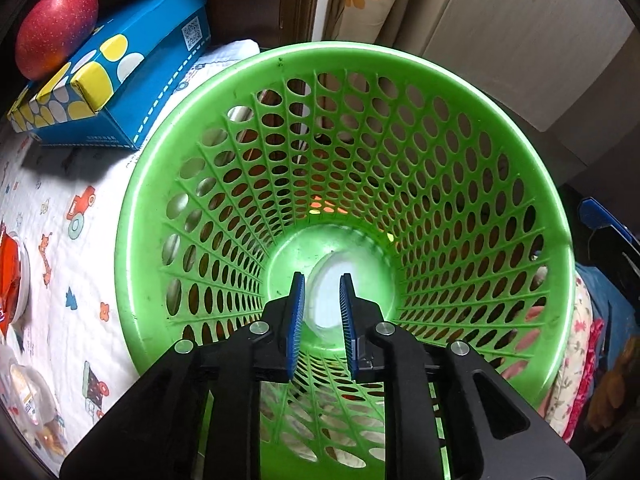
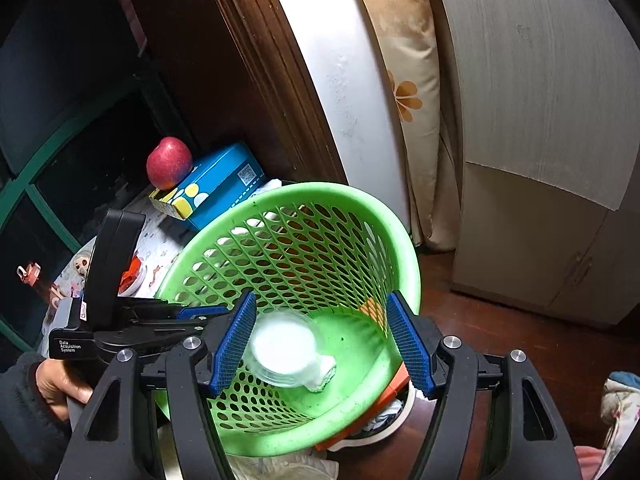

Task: Collect trash
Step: 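Lower the clear round lid into the green basket and open the left gripper, then move both grippers back over the bed toward the remaining trash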

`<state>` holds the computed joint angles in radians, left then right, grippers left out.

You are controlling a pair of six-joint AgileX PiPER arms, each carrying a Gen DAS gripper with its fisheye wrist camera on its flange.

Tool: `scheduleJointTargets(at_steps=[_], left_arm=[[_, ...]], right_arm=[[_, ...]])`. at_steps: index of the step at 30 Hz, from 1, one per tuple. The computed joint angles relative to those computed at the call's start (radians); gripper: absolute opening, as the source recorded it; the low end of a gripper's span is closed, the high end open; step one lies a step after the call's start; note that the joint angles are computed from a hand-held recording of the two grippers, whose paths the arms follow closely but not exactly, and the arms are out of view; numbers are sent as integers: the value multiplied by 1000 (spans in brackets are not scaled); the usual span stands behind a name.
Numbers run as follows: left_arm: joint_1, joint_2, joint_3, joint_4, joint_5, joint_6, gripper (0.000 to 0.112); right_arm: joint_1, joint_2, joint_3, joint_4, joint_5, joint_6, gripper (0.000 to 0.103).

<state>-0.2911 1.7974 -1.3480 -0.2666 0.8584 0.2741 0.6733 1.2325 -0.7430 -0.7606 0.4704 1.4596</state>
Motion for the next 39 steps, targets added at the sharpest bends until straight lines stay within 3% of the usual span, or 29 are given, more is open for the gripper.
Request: scheduleJointTargets(at_steps=[4,7,18,27,39], left_arm=[[-15,-33,18,30,-15,-29,24],[-4,-75,29,32,-10,-39,33],[162,-323,141,-1,-31,24,41],[422,-501,274,-36,-60,123,50],[895,-512,319,-172,-35,364,55]], right_arm=[[18,-6,-1,-22,14,21,65],[41,-10,-11,-31,32,34,65],[164,59,-140,-49,95,7,67],[243,201,-317,-14,105,-83,69],[321,459,-641,155,107,-322,70]])
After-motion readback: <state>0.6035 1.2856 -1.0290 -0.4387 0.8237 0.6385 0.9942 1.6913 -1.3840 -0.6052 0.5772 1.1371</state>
